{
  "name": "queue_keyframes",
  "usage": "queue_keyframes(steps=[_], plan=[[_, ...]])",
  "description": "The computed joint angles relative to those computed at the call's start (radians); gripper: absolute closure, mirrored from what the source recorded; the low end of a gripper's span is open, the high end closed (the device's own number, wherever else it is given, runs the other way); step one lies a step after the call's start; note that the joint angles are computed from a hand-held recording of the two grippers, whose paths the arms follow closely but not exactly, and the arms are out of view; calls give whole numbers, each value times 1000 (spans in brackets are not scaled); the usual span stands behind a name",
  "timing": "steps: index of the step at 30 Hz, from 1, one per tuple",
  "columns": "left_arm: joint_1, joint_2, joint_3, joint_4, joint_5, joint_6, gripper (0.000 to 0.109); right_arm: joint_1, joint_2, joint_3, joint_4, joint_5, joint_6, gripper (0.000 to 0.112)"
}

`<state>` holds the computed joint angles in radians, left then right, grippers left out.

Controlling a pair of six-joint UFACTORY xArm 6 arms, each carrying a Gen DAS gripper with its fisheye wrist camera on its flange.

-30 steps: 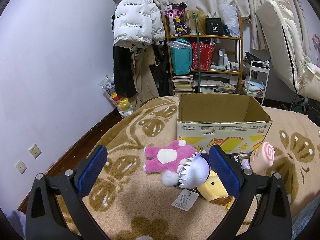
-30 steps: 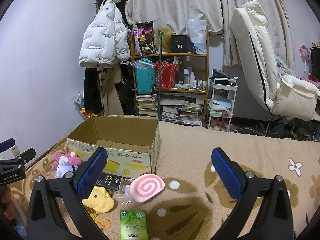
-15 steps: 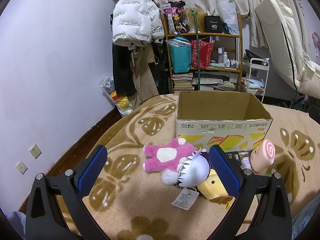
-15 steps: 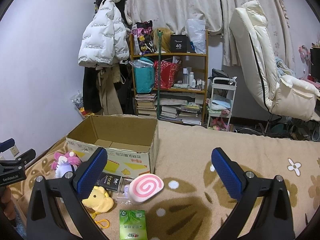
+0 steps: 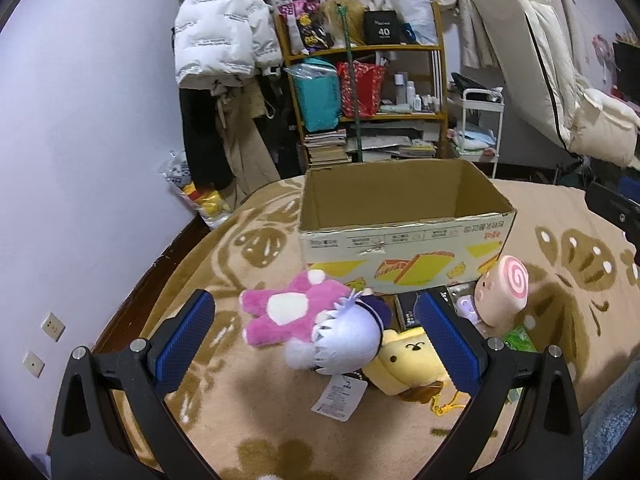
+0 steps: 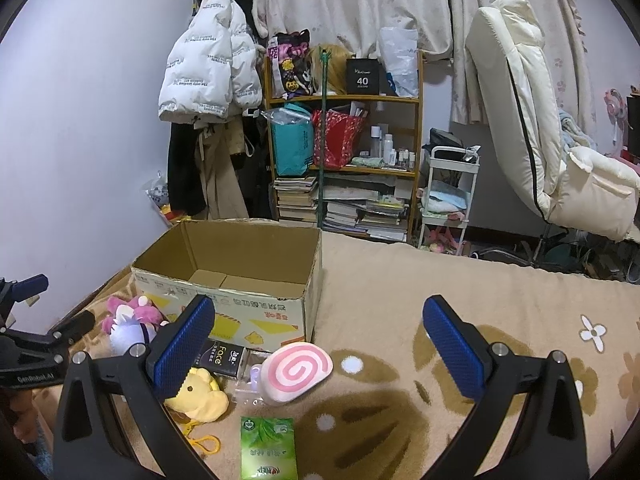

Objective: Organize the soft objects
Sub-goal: 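Move left tool to the white-haired doll while right tool approaches the pink swirl cushion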

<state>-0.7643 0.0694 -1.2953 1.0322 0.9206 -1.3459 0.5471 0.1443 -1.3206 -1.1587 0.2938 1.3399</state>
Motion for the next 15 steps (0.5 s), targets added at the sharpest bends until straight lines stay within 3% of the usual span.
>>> queue_keyframes(steps=[8, 15], plan=[[34, 85, -65, -72, -58, 72, 8, -8, 71, -58, 84, -14, -60, 9], [57, 138, -99, -140, -82, 121, 8, -7, 143, -104, 272, -16, -227, 9]])
